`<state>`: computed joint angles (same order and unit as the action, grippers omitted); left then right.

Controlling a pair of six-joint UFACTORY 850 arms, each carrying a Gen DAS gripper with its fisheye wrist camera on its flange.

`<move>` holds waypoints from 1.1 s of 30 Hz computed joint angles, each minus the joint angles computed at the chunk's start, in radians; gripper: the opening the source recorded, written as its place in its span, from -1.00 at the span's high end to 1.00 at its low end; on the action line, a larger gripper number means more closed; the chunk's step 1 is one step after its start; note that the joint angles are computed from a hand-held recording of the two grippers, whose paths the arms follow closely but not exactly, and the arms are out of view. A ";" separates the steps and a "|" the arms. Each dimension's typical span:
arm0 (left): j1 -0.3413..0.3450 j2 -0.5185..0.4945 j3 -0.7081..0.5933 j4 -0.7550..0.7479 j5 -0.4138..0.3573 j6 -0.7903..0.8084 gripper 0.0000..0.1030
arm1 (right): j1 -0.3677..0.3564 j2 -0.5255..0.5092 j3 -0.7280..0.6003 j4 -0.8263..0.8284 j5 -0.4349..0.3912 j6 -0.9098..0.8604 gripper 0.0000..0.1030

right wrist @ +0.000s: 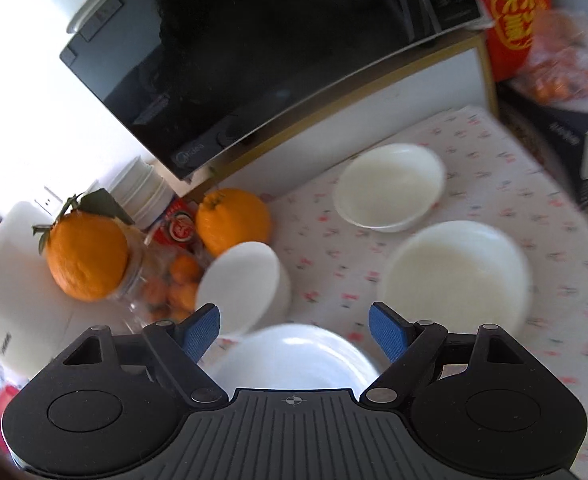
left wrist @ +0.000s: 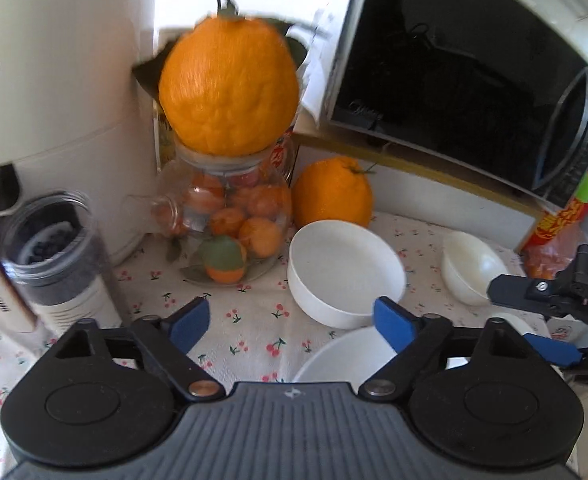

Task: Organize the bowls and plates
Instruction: 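Grasp the rim of a white bowl with both grippers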

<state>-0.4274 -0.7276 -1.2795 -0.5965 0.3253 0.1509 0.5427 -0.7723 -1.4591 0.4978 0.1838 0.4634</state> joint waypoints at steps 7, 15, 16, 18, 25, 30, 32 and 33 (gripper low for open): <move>0.026 -0.087 -0.101 0.127 -0.055 -0.180 -0.03 | -0.015 -0.124 -0.136 -0.156 0.001 0.178 -0.35; 0.049 -0.123 -0.122 0.379 -0.046 -0.478 0.46 | -0.023 -0.209 -0.218 -0.444 0.020 0.530 0.28; 0.051 -0.124 -0.119 0.413 -0.039 -0.512 0.51 | -0.023 -0.217 -0.226 -0.464 0.017 0.552 0.37; 0.054 -0.127 -0.117 0.476 -0.024 -0.575 0.71 | -0.022 -0.233 -0.247 -0.508 0.005 0.592 0.51; 0.053 -0.121 -0.109 0.496 -0.009 -0.592 0.80 | -0.011 -0.242 -0.258 -0.414 0.002 0.466 0.71; 0.050 -0.112 -0.105 0.470 0.007 -0.562 0.80 | -0.003 -0.227 -0.248 -0.286 0.018 0.326 0.72; 0.049 -0.102 -0.096 0.472 0.015 -0.567 0.80 | 0.000 -0.218 -0.243 -0.228 0.021 0.258 0.72; 0.048 -0.098 -0.092 0.472 0.017 -0.566 0.80 | 0.001 -0.212 -0.239 -0.203 0.023 0.228 0.72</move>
